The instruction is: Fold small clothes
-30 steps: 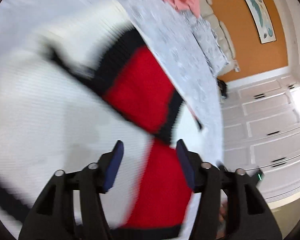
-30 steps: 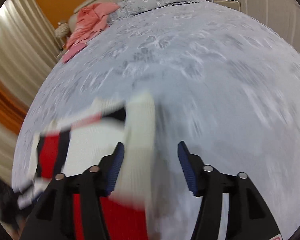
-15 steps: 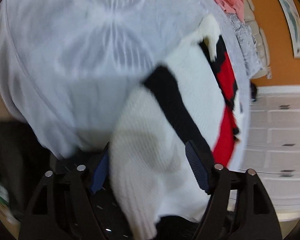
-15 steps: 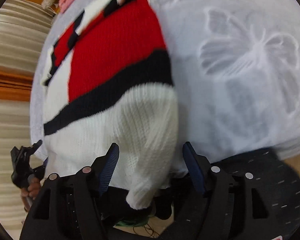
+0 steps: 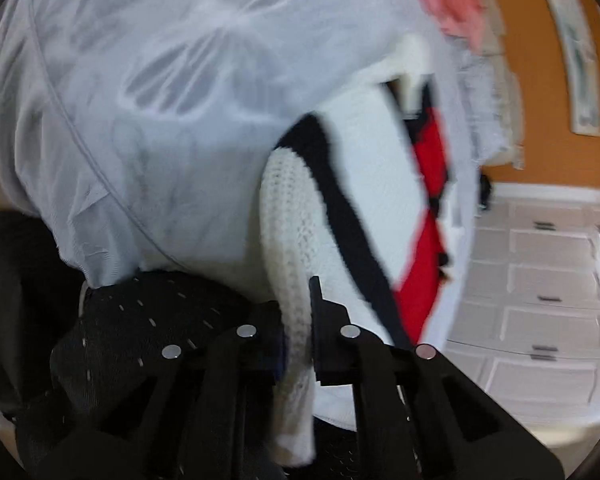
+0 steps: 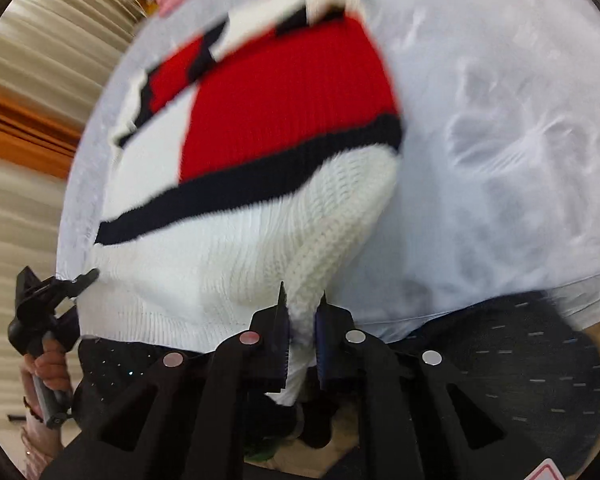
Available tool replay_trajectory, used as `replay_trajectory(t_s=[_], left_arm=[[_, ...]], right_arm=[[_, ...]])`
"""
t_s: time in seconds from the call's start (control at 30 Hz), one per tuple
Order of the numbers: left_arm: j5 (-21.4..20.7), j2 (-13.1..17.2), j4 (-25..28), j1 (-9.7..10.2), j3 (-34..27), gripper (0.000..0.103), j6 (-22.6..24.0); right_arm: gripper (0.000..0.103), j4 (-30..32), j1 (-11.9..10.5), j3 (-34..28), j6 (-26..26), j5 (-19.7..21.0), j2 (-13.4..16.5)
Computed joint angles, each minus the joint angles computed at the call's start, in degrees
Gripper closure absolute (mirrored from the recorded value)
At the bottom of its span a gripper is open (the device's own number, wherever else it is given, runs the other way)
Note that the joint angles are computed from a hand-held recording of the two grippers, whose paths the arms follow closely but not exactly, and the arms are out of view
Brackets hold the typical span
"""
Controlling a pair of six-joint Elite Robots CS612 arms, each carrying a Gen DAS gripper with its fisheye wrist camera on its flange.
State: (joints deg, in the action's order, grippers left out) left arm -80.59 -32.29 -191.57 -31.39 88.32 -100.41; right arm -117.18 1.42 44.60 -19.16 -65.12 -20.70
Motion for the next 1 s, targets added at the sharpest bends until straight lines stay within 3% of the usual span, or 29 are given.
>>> replay_trajectory(t_s=[0.07,0.17,0.4,0.67,0.8,0.87,0.93,1.0], left_arm=[[1.3,-1.1,-1.3,-0.71,0.5,0.095,3.3],[0.3,-1.7,-1.1,-1.12,-0.1,0.096,5.5],[-2.0,-3.1,-4.7,-2.97,3.0,0.098,0.5],[-3.5,-5.2,-6.3,-5.98,6.9,0.098,-0.7],[-2.2,-6.8,-8.6,-7.65,9.2,0.098,-1.6],[0.6,-8.1,-9.0,-8.56,10.4,0.098,-2.5],[2.5,-8.7,-9.2,-8.51,10.4,0.098,-2.7],[4.5,-8.9,-8.9,-7.52,9.0,0.098,0.2]], right_arm=[[0.094,-3.9,-0.9,2.4,0.4,0.4,-1.6],[0.094,-4.9,-2.3,3.0,1.6,3.0,-2.4],[0.095,-5.6,-4.9,9.6,-0.1,7.0,-6.5],[0.095,-3.8,-6.7,19.3,-3.4,6.7,-11.9],[0.095,-2.3,-7.6,23.2,-6.1,6.9,-15.1],[0.095,-2.8,-7.9,24.3,-7.0,8.2,-16.5],[0.095,-4.6,-7.9,24.3,-6.8,9.9,-16.9],[0.095,-8.1,-7.5,21.6,-5.4,13.0,-15.9]])
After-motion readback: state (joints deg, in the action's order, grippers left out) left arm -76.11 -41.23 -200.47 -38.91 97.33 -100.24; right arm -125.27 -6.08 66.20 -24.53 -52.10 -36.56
